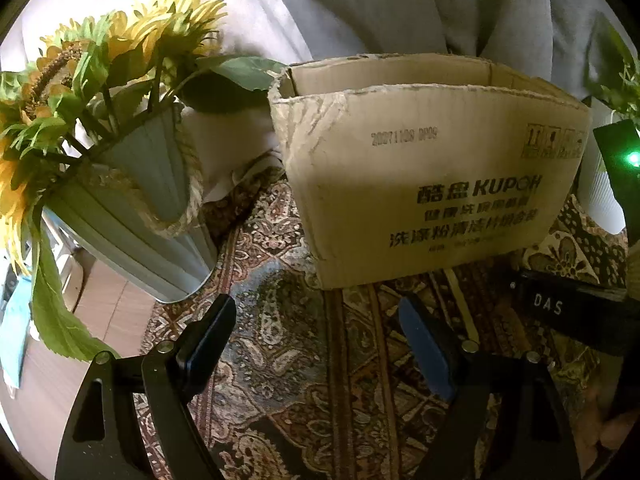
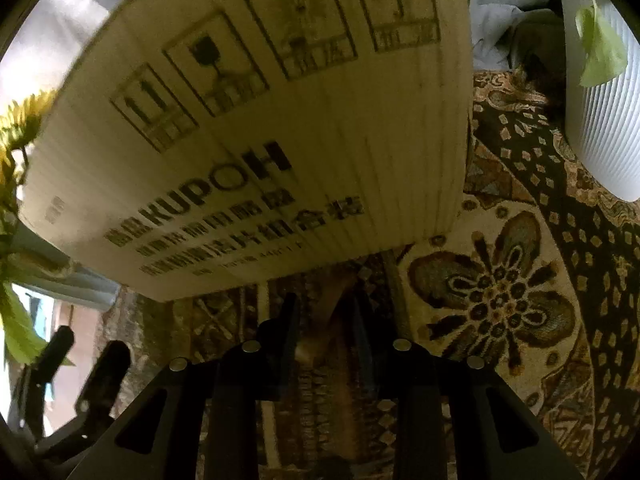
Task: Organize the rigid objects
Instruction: 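Withdraw the left tool from the box toward the white figurine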
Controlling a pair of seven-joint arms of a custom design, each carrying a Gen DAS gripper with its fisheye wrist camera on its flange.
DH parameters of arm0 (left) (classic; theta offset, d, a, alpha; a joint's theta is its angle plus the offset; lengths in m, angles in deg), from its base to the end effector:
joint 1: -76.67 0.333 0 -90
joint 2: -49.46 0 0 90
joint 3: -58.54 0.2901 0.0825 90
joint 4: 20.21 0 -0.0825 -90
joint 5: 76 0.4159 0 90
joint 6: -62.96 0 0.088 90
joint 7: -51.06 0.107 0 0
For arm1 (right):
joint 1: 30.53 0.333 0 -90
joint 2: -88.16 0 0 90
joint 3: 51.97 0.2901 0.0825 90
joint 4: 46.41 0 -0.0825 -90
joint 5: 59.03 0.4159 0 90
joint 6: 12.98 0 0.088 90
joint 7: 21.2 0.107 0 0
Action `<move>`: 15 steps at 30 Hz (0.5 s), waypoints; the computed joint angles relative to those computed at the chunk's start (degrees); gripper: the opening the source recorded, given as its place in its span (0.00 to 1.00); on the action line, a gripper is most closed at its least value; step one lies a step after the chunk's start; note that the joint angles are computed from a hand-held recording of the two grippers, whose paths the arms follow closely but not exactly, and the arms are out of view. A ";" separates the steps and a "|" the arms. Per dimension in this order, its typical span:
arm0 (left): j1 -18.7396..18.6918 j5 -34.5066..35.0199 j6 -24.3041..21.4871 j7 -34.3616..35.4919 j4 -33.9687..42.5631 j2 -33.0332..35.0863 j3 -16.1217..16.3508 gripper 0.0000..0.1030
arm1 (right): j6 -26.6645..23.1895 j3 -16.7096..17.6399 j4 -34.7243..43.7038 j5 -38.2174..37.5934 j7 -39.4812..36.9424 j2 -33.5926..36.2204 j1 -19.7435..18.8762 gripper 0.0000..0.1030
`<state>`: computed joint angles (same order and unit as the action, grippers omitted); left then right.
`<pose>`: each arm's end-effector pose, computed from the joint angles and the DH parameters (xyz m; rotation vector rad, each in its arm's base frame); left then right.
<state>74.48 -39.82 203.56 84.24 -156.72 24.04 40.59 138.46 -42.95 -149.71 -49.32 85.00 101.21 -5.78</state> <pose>0.4674 -0.1795 0.4970 -1.8926 1.4939 -0.4671 0.5784 0.3731 0.4507 -1.9190 1.6209 -0.0801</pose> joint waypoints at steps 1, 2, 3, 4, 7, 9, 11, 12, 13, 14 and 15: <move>-0.20 -0.34 0.19 0.22 0.03 0.14 0.15 0.81 | 0.26 -0.04 -0.06 -0.12 0.19 0.10 0.09 0.23; -0.32 -0.56 0.32 0.25 -0.02 0.13 0.19 0.81 | 0.05 -0.25 0.19 -0.99 0.85 0.26 0.41 0.22; -0.41 -0.74 0.45 0.27 0.00 0.16 0.21 0.81 | -0.08 -0.19 0.32 -1.05 0.72 0.37 0.40 0.21; -0.49 -0.96 0.57 0.39 0.12 0.34 0.25 0.81 | -0.20 -0.15 0.53 -1.14 0.73 0.56 0.46 0.19; -1.02 -2.10 1.11 0.84 0.20 0.44 0.43 0.81 | -0.76 0.68 0.68 1.12 -2.23 0.58 -0.37 0.14; -1.25 -2.72 1.17 1.24 0.28 0.47 0.47 0.81 | -0.82 0.82 0.28 1.91 -4.04 0.12 -0.66 0.11; -1.59 -3.36 1.02 1.58 0.41 0.48 0.36 0.81 | -0.65 1.02 -0.47 2.99 -5.81 -0.53 -0.86 0.11; -1.79 -3.66 0.96 1.75 0.40 0.38 0.29 0.81 | -0.48 1.05 -1.06 3.44 -6.56 -1.02 -0.94 0.11; -2.04 -3.96 1.03 1.91 0.35 0.20 0.22 0.81 | -0.44 1.07 -1.62 4.12 -7.47 -1.50 -1.14 0.11; -2.20 -4.28 1.08 2.09 0.31 0.08 0.23 0.81 | -0.31 1.08 -2.18 4.62 -8.06 -1.97 -1.18 0.11; -2.42 -4.79 1.08 2.28 0.18 -0.14 0.30 0.81 | -0.14 1.06 -2.68 5.00 -8.51 -2.40 -1.17 0.10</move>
<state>72.06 -44.61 204.63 86.52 -156.54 23.90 40.89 138.32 -41.89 -152.39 -44.32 76.49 98.81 -6.95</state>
